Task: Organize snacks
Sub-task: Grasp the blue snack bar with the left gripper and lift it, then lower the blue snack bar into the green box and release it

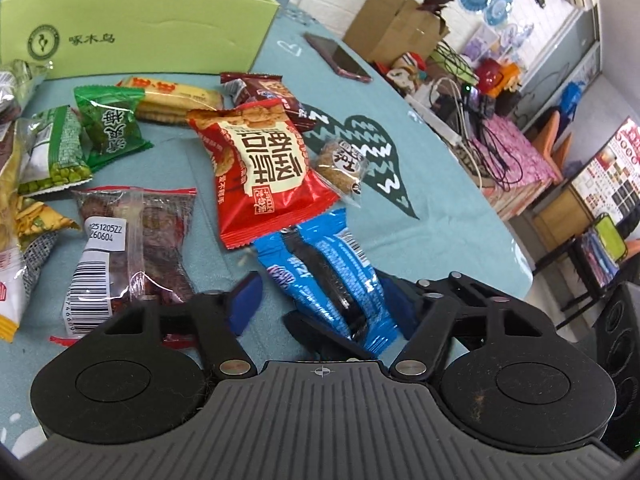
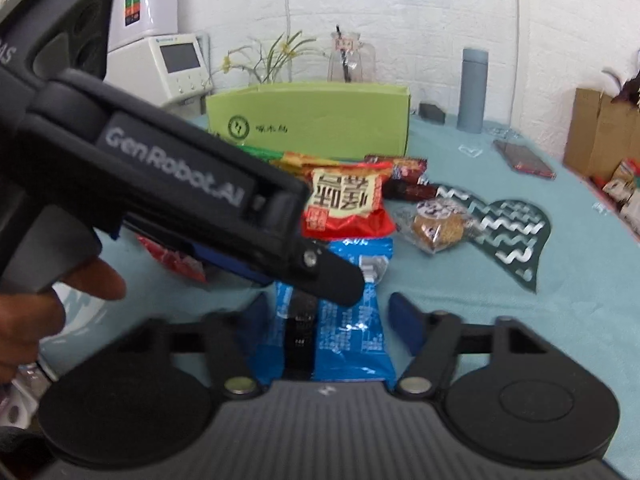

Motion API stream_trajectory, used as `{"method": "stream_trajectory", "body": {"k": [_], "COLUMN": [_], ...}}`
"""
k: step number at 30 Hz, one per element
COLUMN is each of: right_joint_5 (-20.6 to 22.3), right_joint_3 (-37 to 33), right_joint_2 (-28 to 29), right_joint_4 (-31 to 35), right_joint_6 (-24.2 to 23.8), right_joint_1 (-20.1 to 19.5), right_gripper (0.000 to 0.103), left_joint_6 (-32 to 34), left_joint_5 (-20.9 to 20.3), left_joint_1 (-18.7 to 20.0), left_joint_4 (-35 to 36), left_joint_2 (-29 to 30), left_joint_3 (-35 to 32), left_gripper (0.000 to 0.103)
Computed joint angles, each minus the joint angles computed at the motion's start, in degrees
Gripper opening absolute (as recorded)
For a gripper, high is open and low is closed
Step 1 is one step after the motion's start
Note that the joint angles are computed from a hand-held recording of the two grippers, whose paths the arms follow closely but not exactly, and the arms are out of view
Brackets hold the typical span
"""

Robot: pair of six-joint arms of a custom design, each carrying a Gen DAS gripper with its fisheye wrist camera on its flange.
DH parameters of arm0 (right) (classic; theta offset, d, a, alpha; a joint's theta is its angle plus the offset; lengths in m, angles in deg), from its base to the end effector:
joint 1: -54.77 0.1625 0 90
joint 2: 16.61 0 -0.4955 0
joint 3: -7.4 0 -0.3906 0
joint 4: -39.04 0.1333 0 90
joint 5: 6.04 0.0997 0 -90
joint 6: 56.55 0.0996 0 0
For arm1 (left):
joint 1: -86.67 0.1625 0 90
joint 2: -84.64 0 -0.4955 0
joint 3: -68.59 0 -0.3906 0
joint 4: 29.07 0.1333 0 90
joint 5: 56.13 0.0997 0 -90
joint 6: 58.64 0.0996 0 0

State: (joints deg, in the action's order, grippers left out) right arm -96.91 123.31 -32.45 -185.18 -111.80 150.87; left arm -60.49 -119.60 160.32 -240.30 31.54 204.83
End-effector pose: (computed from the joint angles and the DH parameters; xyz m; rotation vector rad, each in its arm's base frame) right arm 0.1891 -0.5297 -0.1133 1.4124 -2.3938 0.7676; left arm 0.0362 -0.5083 0.1623 0.1193 2.6288 -0.9918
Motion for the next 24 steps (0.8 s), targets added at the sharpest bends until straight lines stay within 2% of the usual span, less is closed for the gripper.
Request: {"method": "stream_trajectory", "body": {"k": [1, 6, 11, 16, 20, 24], "right_joint_5": [0.2, -0.3, 3.8, 6.9, 7.9, 6.5], "right_joint_3": [0.0, -0.1, -3.3, -17.2, -32.4, -49.0], "right_joint_2": [-0.4, -2.4, -3.5, 0.0, 4.5, 10.5], "right_joint_4": [1.6, 5.6, 7.4, 15.8, 27.2, 40.0], "right_joint_6": [0.5, 2.6, 1.6, -1.4, -2.1, -0.6], "right_joint_1": [0.2, 1.2, 3.4, 6.3, 8.3, 9.4], "right_gripper": [0.052, 0.052, 0.054, 0.055, 0.056, 0.055], "left_joint_6": [-0.3, -2.0, 1.7, 7.9, 10.0, 10.2], "left_joint_5": [-1.0, -3.4, -4.8, -0.5, -2.5, -3.3], "left_joint_1": [0.4, 0.2, 0.2, 1.3, 5.2, 8.4], "left_joint_4": [0.9, 3.5, 6.2, 9.2, 16.2, 24.5], "left_joint_2": [-0.3, -4.0, -8.6, -9.0, -7.8, -4.5], "left_joint_3": [-0.2, 0.4, -3.8, -13.7, -25.1, -36.3], "left_gripper": [0.022, 0.016, 0.016, 0.016, 0.016, 0.014]}}
